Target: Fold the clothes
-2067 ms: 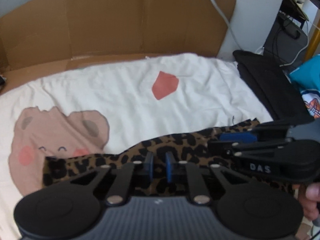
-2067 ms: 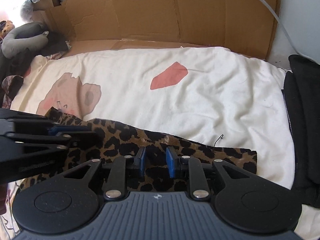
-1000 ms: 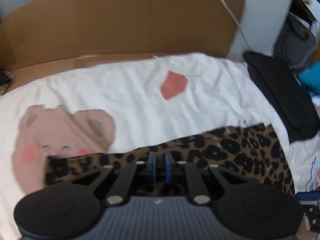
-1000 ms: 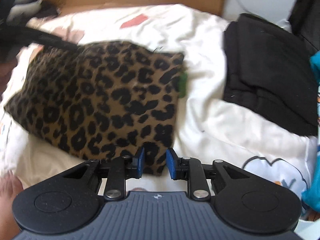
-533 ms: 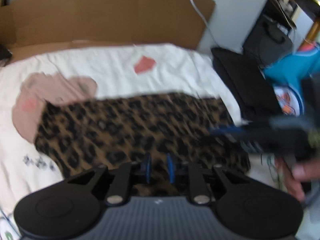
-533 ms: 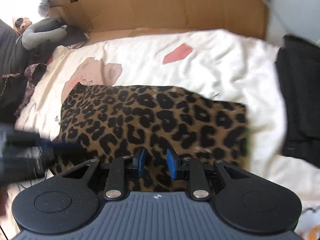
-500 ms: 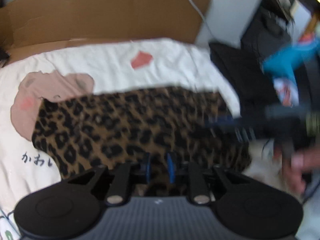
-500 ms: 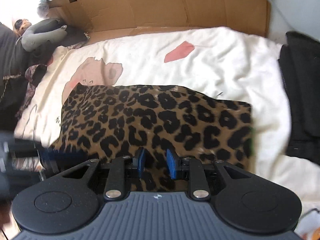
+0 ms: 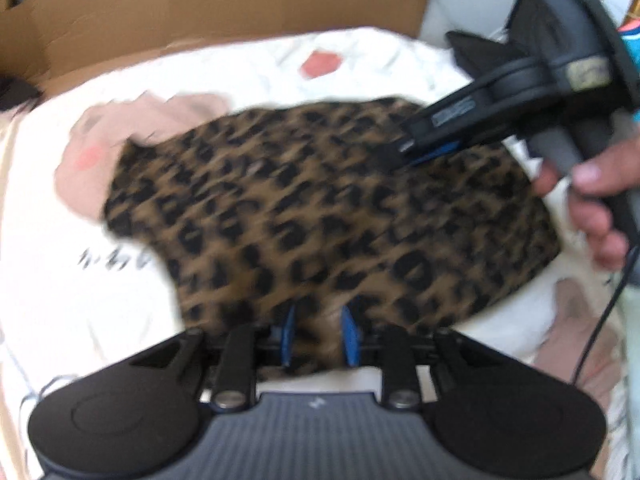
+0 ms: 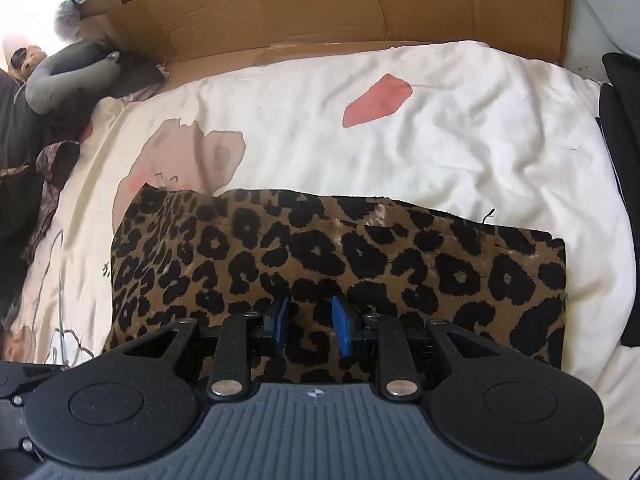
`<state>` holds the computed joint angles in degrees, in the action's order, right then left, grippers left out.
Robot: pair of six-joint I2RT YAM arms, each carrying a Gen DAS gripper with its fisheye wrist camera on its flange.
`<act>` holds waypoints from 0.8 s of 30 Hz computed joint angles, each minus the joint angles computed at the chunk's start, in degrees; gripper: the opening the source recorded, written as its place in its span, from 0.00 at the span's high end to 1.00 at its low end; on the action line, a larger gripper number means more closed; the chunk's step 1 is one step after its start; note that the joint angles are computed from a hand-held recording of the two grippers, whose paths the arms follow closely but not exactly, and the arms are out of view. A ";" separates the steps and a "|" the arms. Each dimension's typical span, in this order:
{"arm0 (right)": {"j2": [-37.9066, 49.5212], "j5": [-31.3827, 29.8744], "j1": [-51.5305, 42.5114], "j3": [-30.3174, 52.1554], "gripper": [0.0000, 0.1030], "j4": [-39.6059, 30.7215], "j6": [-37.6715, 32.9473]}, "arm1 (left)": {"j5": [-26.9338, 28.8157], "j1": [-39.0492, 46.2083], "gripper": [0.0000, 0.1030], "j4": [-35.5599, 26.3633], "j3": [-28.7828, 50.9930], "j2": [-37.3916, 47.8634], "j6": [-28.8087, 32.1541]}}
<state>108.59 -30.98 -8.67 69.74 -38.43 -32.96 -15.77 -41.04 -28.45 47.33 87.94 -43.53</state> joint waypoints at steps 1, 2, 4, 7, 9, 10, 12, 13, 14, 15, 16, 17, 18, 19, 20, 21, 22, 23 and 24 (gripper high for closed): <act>-0.17 0.35 0.25 -0.31 0.71 0.38 -0.41 | 0.09 0.24 0.62 -0.24 -1.40 -0.92 -0.67; -0.35 0.76 0.55 -0.62 0.71 0.77 -0.70 | 0.41 0.54 0.61 0.08 -3.11 -2.25 -1.17; -0.87 1.45 1.06 -1.54 0.71 1.89 -0.83 | 0.25 0.49 0.62 -1.02 -3.92 -3.14 -0.48; -1.34 1.87 1.15 -1.90 0.71 2.17 -0.81 | -1.19 -1.06 0.63 -3.91 -2.99 -2.83 1.26; -2.14 1.28 0.60 -1.31 0.71 0.76 -1.22 | -1.34 -1.59 0.63 -6.35 -2.27 -2.63 0.25; -2.88 0.50 -0.03 -0.95 0.71 -0.36 -1.73 | -1.04 -1.28 0.65 -7.51 -2.08 -3.07 -0.65; -4.27 -1.07 -1.30 -0.11 0.71 -2.67 -2.78 | 0.00 -0.14 0.66 -9.35 -2.12 -4.70 -2.39; -5.41 -1.50 -2.36 0.13 0.71 -4.24 -3.99 | 0.21 0.33 0.66 -10.13 -1.99 -5.68 -2.91; -6.51 -1.93 -3.45 0.46 0.71 -5.88 -5.26 | 0.18 0.72 0.66 -10.81 -1.73 -6.77 -3.16; -7.61 -2.58 -5.10 0.51 0.71 -7.68 -6.91 | 0.16 1.12 0.66 -11.49 -1.44 -7.83 -3.40; -8.61 -3.25 -6.82 0.69 0.71 -9.58 -8.65 | 0.16 1.62 0.66 -12.31 -0.58 -8.50 -3.16; -9.26 -3.00 -8.42 0.48 0.71 -10.67 -9.72 | -0.02 1.98 0.65 -13.13 0.74 -8.51 -2.66; -9.83 -2.73 -10.03 0.31 0.71 -11.73 -10.79 | -0.24 2.26 0.64 -13.76 2.16 -8.15 -1.96; -10.18 -2.07 -11.51 0.11 0.71 -12.37 -10.92 | -0.15 2.73 0.63 -14.14 3.67 -7.62 -0.92; -10.61 -1.76 -13.23 -0.39 0.71 -12.80 -10.36 | 0.18 3.27 0.61 -14.22 4.58 -7.14 -0.31; -10.67 -1.86 -15.32 -0.59 0.71 -13.62 -9.21 | 0.55 3.78 0.61 -14.17 5.01 -6.77 -0.11; -10.55 -2.16 -17.30 -0.58 0.71 -14.69 -8.46 | 0.79 4.22 0.60 -14.30 5.67 -6.01 -0.26; -10.56 -2.48 -19.14 -0.70 0.71 -15.44 -8.03 | 0.92 4.62 0.59 -14.60 6.52 -4.97 -0.67; -10.52 -2.90 -21.29 -0.94 0.70 -15.82 -7.71 | 1.06 4.96 0.59 -14.96 7.28 -3.95 -1.38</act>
